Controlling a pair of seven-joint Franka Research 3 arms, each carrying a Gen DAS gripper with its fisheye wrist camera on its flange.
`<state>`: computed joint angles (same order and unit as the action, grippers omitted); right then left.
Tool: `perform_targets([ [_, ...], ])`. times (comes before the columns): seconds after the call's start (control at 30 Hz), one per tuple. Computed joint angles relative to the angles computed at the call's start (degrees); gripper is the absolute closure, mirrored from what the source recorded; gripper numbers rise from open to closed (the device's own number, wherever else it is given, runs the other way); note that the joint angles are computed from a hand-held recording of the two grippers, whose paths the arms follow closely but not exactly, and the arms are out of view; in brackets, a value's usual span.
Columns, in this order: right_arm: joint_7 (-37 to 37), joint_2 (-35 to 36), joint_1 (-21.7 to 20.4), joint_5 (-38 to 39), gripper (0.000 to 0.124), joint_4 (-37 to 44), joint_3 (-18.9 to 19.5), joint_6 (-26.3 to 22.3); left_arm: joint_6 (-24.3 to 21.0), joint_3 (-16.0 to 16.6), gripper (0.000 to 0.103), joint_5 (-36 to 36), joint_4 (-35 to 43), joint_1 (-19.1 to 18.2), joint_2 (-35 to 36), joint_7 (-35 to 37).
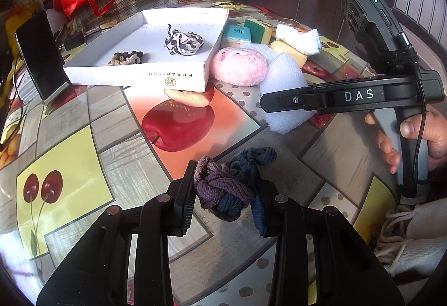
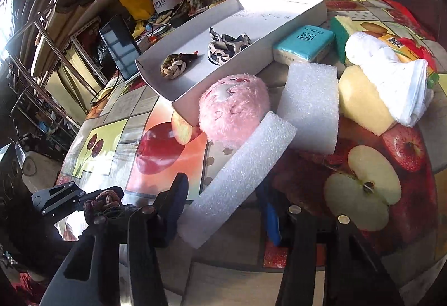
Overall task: Organize soft objects
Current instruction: 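Grasp the knitted scrunchie with left gripper while right grasps the white foam stick, then lower the knitted scrunchie into the box lid and open the left gripper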
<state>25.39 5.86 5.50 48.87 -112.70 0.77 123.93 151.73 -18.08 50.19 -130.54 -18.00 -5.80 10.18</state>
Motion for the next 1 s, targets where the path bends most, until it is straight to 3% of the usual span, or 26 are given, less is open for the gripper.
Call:
perform_targets([
  [0.17, -5.48, 0.12, -3.01, 3.32, 0.106, 1.19, -1.55, -6.06, 1.08, -0.06, 0.069, 2.25, -0.99, 0.6, -1.11, -3.46],
  [0.3, -15.51, -2.03, -5.08, 14.13, 0.106, -0.32, -2.46, -1.77, -0.57, -1.52, 0.069, 12.38, -1.79, 2.56, -3.78, -13.88],
  [0.4, -28.9, -4.21, -5.49, 27.39, 0.106, -2.74, -2.82, 3.99, -6.71, -3.39, 0.069, 22.78, -2.09, 3.66, -5.51, -25.76],
  [0.47, -40.57, -5.92, -4.99, 37.68, 0.106, -5.21, -2.9, 8.4, -13.0, -4.35, 0.069, 26.2, -2.18, 3.26, -5.97, -31.1],
  [0.53, -47.0, -6.3, -4.29, 43.61, 0.106, -6.38, -3.14, 10.93, -18.39, -4.83, 0.069, 28.76, -2.87, 2.51, -6.87, -35.55],
  [0.73, -49.71, -6.71, -3.3, 48.19, 0.106, -7.02, -3.44, 11.41, -26.9, -4.91, 0.069, 28.81, -4.68, 0.11, -8.69, -40.74],
  [1.0, -48.44, -7.63, -1.19, 43.61, 0.106, -8.47, -2.53, 7.71, -27.32, -3.59, 0.069, 27.79, -3.87, -0.22, -7.27, -40.39],
])
